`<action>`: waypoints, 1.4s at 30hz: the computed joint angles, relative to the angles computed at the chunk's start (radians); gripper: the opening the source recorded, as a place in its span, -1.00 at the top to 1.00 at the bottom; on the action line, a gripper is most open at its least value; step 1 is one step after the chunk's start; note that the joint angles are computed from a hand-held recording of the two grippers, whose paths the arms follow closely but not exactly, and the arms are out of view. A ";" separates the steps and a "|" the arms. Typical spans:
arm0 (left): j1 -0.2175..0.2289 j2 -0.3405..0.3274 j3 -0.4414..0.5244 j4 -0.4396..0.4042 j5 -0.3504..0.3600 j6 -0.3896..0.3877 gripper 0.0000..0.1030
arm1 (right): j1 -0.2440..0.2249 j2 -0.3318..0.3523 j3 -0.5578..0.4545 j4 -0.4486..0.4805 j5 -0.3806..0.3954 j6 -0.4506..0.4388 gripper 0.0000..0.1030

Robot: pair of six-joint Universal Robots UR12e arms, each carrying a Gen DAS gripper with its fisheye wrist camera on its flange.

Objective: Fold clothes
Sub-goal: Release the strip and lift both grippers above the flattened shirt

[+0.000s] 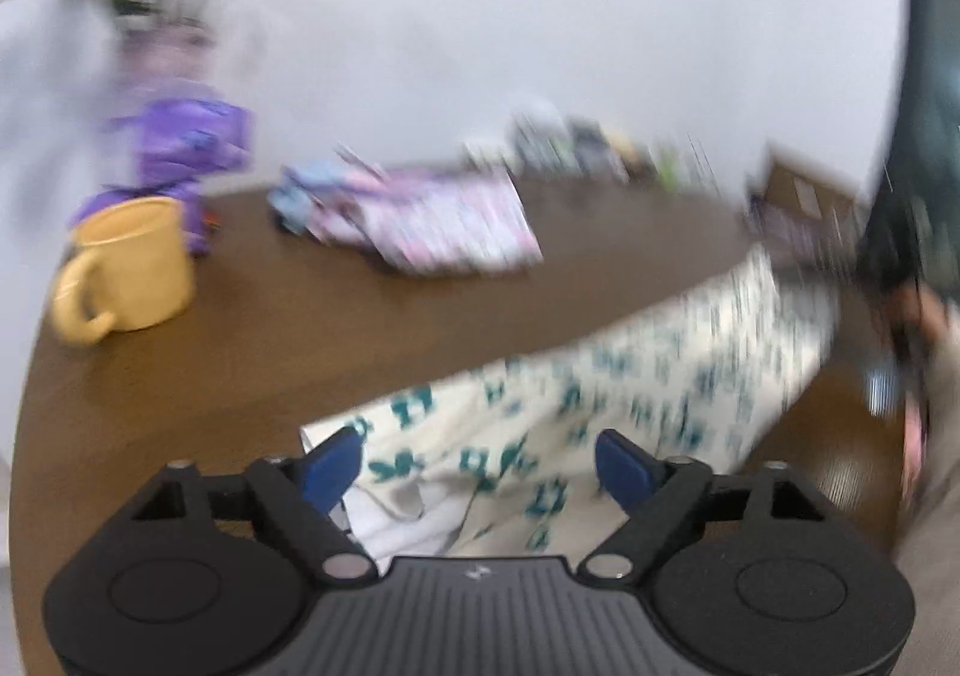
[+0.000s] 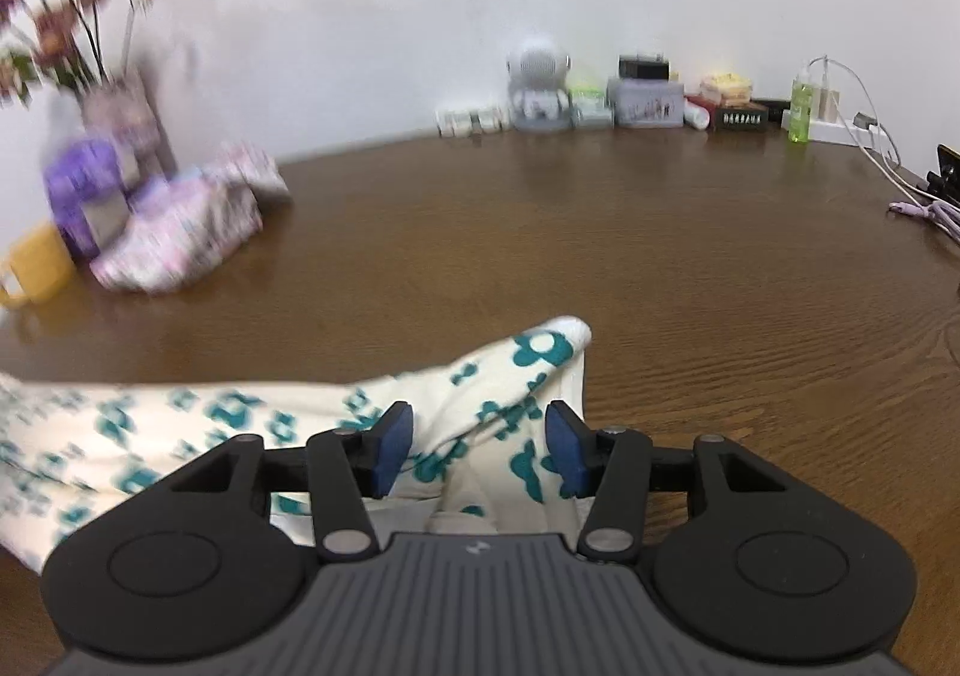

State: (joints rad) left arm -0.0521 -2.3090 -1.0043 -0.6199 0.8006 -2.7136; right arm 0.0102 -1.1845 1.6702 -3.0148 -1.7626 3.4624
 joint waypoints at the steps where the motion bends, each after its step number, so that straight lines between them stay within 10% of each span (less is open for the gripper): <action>1: 0.000 0.012 -0.038 0.098 0.007 -0.093 -0.85 | 0.003 -0.008 0.010 -0.021 -0.005 0.006 -0.21; 6: -0.038 0.071 -0.203 0.478 0.198 -0.399 -0.98 | 0.027 -0.044 0.033 -0.023 -0.036 -0.019 -0.53; 12: -0.099 0.085 -0.263 0.609 0.273 -0.450 -0.98 | 0.057 -0.047 0.038 -0.046 -0.029 -0.074 -0.61; 23: -0.181 0.098 -0.291 0.506 0.322 -0.587 -0.98 | 0.092 -0.045 0.053 -0.024 0.032 -0.090 -0.62; 27: -0.199 0.111 -0.309 0.470 0.381 -0.641 -0.98 | 0.100 -0.051 0.075 -0.050 0.039 -0.065 -0.99; 42: -0.251 0.167 -0.377 0.523 0.586 -0.507 -1.00 | 0.143 -0.066 0.072 -0.003 -0.087 0.058 -0.99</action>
State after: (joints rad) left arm -0.3032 -2.1418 -1.3810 -0.0965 1.3862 -3.2205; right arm 0.1532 -1.2502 1.7422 -3.0183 -1.8492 3.5204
